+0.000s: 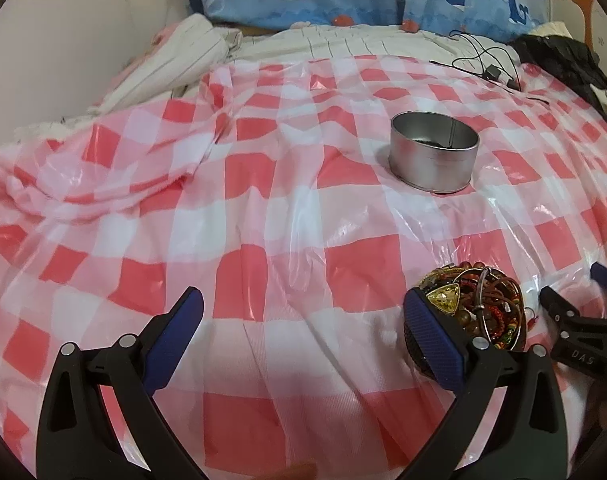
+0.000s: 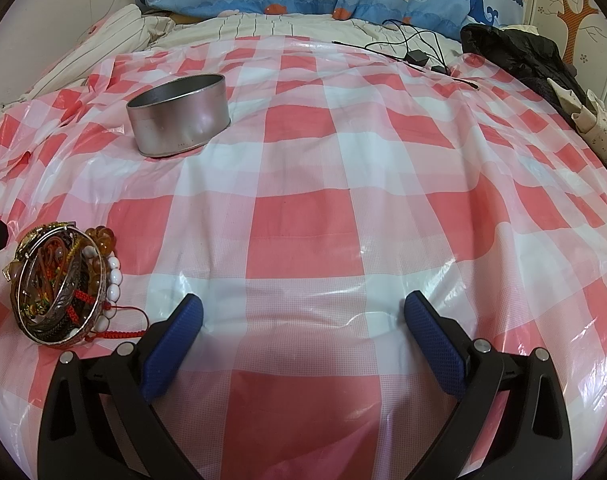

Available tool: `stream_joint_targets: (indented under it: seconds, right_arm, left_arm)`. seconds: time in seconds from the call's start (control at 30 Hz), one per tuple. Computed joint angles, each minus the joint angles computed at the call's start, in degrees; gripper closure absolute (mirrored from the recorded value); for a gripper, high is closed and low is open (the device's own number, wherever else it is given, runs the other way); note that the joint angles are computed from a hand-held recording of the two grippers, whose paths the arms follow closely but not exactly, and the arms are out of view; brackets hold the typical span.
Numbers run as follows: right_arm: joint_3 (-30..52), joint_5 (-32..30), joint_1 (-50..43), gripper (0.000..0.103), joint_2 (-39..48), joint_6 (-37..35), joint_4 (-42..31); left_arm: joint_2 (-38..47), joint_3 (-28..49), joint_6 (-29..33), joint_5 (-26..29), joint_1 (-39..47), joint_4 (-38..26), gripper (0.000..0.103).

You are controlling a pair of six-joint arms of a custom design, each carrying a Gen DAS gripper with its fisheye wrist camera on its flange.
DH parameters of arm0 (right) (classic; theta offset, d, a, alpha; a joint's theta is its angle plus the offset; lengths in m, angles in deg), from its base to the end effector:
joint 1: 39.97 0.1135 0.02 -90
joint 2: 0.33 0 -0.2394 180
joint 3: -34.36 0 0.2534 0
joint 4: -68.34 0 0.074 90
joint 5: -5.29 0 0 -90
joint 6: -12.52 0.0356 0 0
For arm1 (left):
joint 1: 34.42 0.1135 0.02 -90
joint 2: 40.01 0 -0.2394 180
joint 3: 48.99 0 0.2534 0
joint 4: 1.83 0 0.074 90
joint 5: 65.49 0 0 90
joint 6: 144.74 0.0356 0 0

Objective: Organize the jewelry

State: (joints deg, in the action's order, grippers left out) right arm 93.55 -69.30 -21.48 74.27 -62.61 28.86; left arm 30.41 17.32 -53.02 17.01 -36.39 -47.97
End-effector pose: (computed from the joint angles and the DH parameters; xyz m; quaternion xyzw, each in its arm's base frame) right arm 0.2524 0.0744 0.1884 0.0106 0.9456 -0.0367 0.3230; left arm 0.2624 -0.0044 0.2369 0.0080 0.9387 0.0608 0.3394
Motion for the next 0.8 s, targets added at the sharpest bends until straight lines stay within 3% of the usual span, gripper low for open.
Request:
stream_joint_targets:
  seconds: [0.8]
  right_arm:
    - [0.16,-0.02,0.06,0.007,0.09,0.09,-0.34]
  left_arm:
    - [2.76,1.31,-2.09,2.79,1.42,-1.66,0.007]
